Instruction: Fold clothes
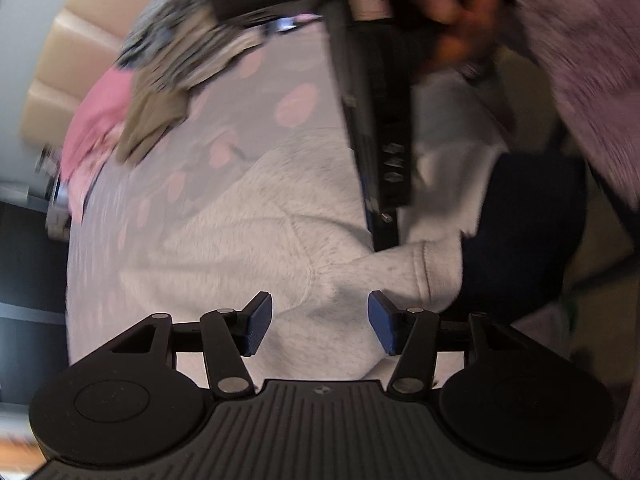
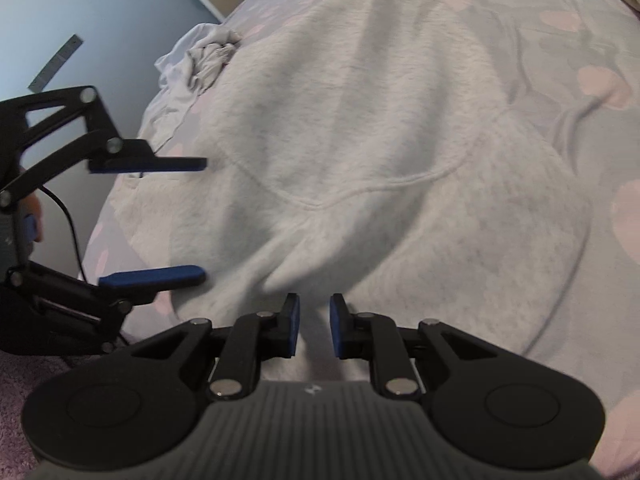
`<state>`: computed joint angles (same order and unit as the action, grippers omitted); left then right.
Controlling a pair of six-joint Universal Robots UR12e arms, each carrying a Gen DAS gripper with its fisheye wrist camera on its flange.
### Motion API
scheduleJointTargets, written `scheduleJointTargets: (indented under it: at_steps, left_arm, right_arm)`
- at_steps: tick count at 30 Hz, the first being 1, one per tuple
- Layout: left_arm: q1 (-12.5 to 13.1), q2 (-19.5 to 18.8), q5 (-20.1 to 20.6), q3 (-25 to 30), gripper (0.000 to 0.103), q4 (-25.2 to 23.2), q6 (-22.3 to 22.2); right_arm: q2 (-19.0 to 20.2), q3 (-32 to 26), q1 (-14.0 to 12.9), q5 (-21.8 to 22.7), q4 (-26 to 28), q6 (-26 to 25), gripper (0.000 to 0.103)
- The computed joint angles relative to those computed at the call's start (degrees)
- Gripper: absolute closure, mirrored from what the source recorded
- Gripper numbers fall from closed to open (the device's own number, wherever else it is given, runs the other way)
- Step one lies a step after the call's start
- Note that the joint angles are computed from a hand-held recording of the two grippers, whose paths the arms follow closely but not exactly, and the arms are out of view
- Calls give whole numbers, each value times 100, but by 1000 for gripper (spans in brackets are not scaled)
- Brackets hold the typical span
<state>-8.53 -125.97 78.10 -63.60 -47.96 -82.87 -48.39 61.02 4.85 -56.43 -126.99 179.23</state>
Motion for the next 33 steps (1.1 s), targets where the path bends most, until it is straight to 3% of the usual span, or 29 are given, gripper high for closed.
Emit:
scheduleJointTargets:
  at_steps: [4,8,14,17,23,27,30,33]
  left_arm:
    - [-54,-66,130,80,51,-202,963]
    - [-90,-177,149,245,51,-441,1690]
    - [-144,-301,236,309,51,-503,2701]
    - [-142,-333,240,305,52,-564,3152]
    - [-147,-426,237,390,53,-780,3910]
    - [-161,-486,292,432,53,-855,4482]
    - [-159,-517,313,478,53,-956,4870]
    - [-172,-600,387,599,52,-1139,5150]
  right_arm:
    - [16,-19,-21,72,11,68,83]
    - [-10,85,-104,473,62,-47,83]
    - [67,47,-135,1003,60,-54,92]
    - [89,26,-147,1071,63,2,92]
    - [147,-1,-218,1651,-84,27,91]
    - [104,-116,-194,1246,315,-113,90]
    - [38,-75,-244,829,605,69,79]
    - [58,-88,-277,558,656,461,79]
